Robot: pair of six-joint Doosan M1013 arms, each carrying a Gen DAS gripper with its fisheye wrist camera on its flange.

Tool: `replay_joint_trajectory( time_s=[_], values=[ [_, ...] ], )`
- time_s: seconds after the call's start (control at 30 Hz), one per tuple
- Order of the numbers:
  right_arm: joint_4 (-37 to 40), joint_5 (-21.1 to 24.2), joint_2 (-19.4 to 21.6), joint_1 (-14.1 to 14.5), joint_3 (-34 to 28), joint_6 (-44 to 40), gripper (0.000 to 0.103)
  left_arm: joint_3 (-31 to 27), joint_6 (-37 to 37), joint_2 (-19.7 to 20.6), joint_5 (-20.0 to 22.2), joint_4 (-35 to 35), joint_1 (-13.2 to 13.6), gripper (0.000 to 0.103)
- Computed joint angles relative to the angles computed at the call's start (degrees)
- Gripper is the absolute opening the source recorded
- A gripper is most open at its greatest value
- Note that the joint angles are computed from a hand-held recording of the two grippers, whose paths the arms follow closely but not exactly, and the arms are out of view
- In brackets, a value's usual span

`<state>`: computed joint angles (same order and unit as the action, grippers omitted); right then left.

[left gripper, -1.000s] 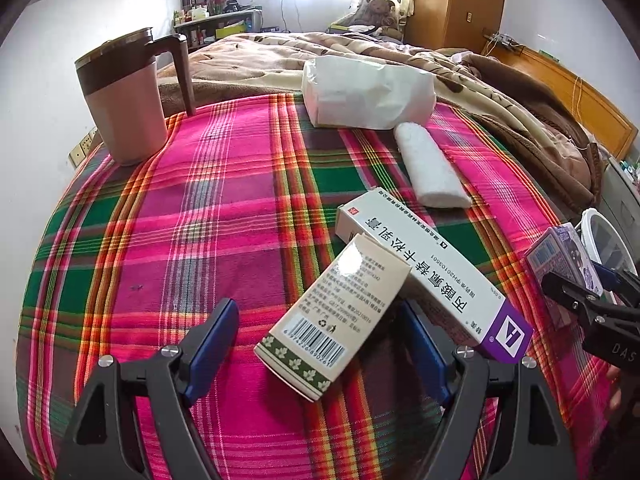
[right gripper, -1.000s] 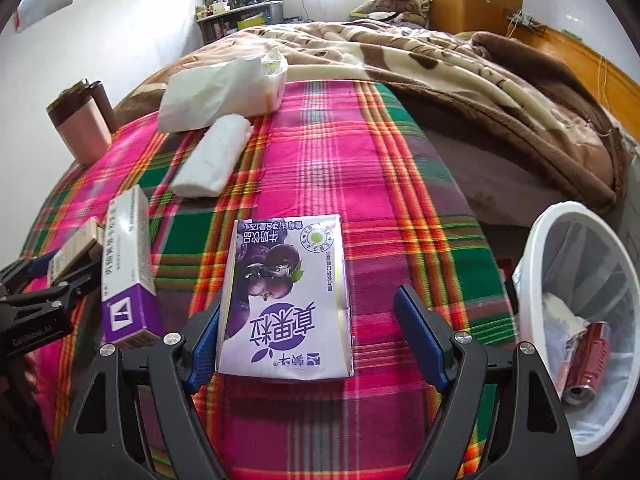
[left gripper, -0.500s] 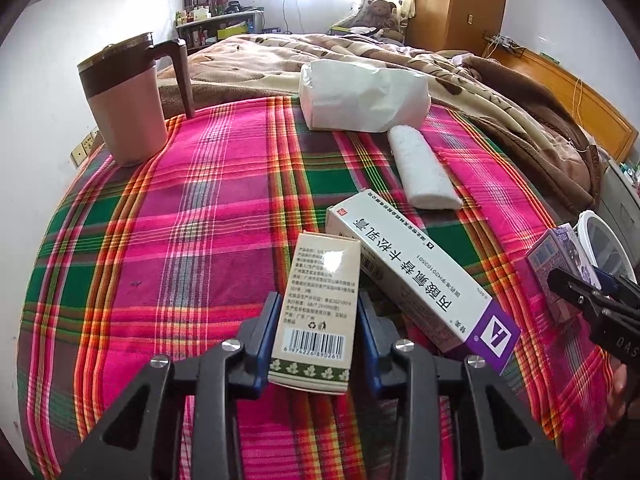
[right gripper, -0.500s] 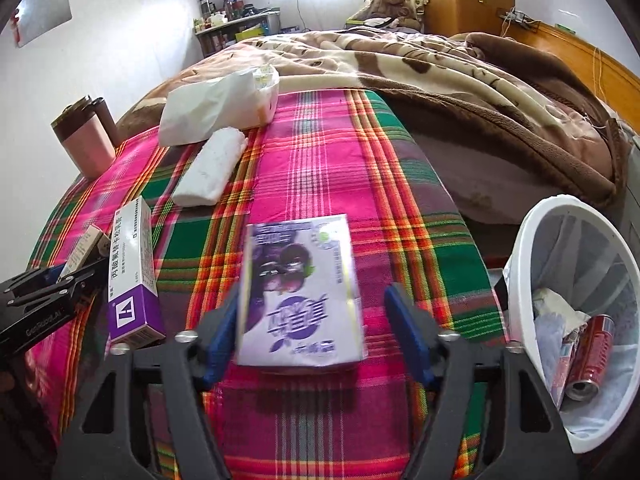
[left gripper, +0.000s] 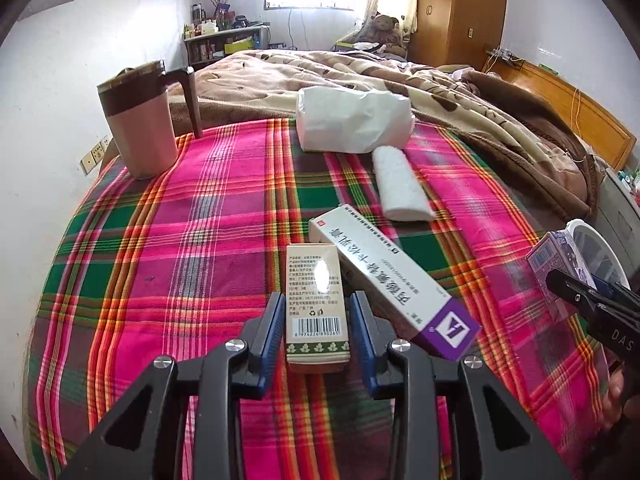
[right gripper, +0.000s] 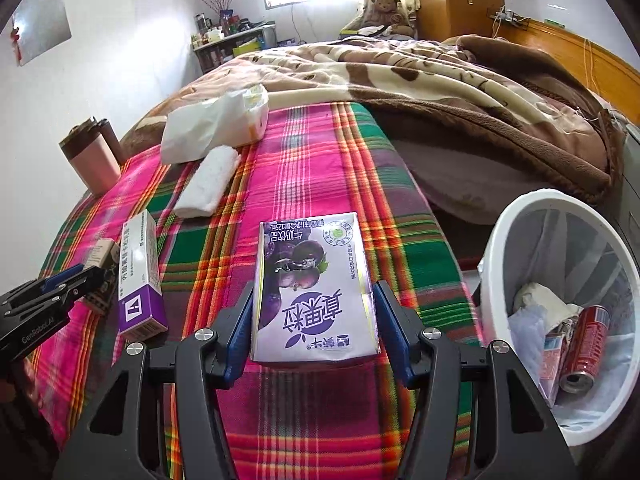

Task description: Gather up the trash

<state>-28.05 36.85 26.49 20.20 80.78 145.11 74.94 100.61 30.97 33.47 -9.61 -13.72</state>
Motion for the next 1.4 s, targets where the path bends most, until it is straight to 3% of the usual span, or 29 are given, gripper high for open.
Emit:
replay_joint_trajectory(
  time_s=[0.27,0.47,0.53,0.6,0.67,0.87,0.97,1.0,1.1,1.17,1.4],
  values=[
    [-3.6,-2.4,-2.2,-0.1,2.6,3.8,0.058,2.4,1.9,-2.3,-2.4,-2.6,-0.9,0.035],
    [-4.0,-3.0,-2.9,-0.1,3.7,3.9,0.058,2.7,-4.9,-2.1,-2.6,1.8,-0.9,0.036],
    [-3.4,-3.4,-3.0,-0.2,3.8,3.4,0.058,2.5,-8.6,-1.7,-1.9,5.3,-0.9,0.043],
    [-3.2,-3.3,-2.9,-0.2,3.7,3.0,0.058,2.3,-10.0,-1.3,-1.9,6.1,-0.8,0.067],
    [-2.6,-3.3,-2.7,-0.2,3.5,2.7,0.058,2.0,-7.5,-1.0,-1.7,2.7,-0.5,0.067],
    [-1.7,-2.9,-2.3,-0.2,2.9,1.5,0.058,-0.9,-10.4,1.3,0.8,5.8,-0.7,0.067],
    [-2.0,-2.8,-2.3,-0.1,2.9,1.5,0.058,-1.6,-11.8,2.0,1.9,7.8,-1.0,0.064],
    [-2.3,-2.7,-2.3,-0.1,2.9,1.7,0.058,-1.8,-11.3,2.2,2.4,6.9,-0.9,0.054],
    [-2.5,-2.7,-2.4,-0.1,3.0,2.0,0.058,-1.6,-11.9,2.1,2.6,7.7,-1.0,0.038],
    [-2.4,-2.7,-2.4,-0.1,3.1,2.0,0.058,-1.3,-11.1,1.8,2.4,6.8,-0.9,0.032],
    [-4.0,-3.4,-3.1,-0.1,3.8,3.7,0.058,1.1,-10.9,-0.2,-0.5,6.5,-1.0,0.032]
  ],
)
